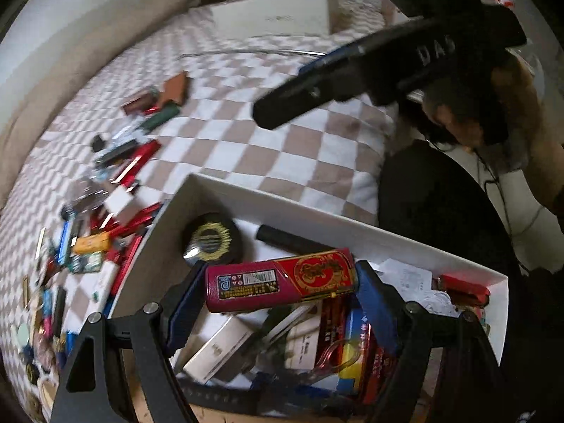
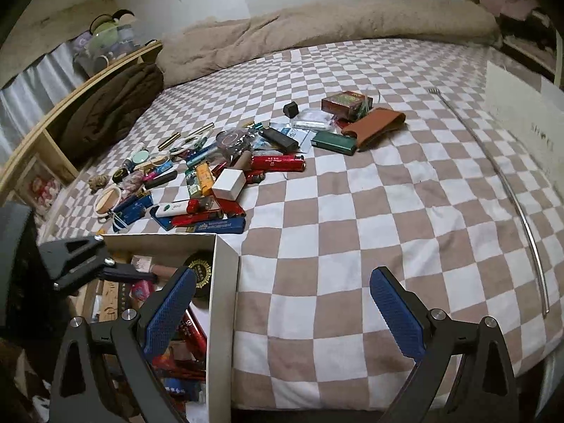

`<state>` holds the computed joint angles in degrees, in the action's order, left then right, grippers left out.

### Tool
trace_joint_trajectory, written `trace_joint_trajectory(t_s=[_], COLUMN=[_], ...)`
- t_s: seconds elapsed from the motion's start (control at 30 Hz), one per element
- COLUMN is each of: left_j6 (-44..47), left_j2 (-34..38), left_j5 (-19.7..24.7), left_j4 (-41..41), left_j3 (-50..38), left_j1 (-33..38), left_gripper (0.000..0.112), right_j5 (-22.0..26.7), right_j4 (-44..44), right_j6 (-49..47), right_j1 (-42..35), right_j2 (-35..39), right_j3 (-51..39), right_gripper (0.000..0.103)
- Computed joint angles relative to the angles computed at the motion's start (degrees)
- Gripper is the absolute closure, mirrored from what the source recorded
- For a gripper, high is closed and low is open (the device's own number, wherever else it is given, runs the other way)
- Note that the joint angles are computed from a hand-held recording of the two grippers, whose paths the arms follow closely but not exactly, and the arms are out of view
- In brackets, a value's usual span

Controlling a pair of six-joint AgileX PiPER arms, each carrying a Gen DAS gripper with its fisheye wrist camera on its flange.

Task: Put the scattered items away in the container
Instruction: 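Lower the red can into the box and open the left tool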

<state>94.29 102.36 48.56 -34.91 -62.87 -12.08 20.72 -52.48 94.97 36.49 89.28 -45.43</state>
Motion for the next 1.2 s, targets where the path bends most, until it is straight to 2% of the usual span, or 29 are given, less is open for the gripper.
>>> trace_joint_trajectory(t_s=[0.17,0.37,0.6,0.7,0.9,1.2], left_j6=[1.7,4.2,5.4,5.7,4.5,4.5], left_j2=[1.5,1.4,1.8,2.2,3.2,1.6], left_j5=[2.0,2.0,0.3,-2.6,0.6,2.8], left_j4=[2.0,3.8,5.1,5.6,4.4,2.1], left_j3=[-1.1,-0.5,0.0,0.6,-1.4,-0.9], left_j1=[-2.1,-4.4,-5.9,-6.6,-4.6,-1.7], left_gripper=[0.03,0.03,0.03,0.027,0.025,0.025], right_j5=[1.0,1.1,1.3,1.1,1.0,0.3], right_j4=[0.6,0.3,1.3,1.3,1.3,0.7], right_j6=[-0.7,0.0,-1.8,-2.0,-1.7,-0.3], right_j1=[-0.5,-0.9,-0.7,-0.8,-1.1,-0.2], right_j2=[-0.6,-1.3,-1.6,-1.7,-1.6,-1.7], right_j3=[0.6,1.0,0.8,0.9,0.9,0.6], right_gripper=[0.004,0.004,0.004,0.004,0.004,0.004])
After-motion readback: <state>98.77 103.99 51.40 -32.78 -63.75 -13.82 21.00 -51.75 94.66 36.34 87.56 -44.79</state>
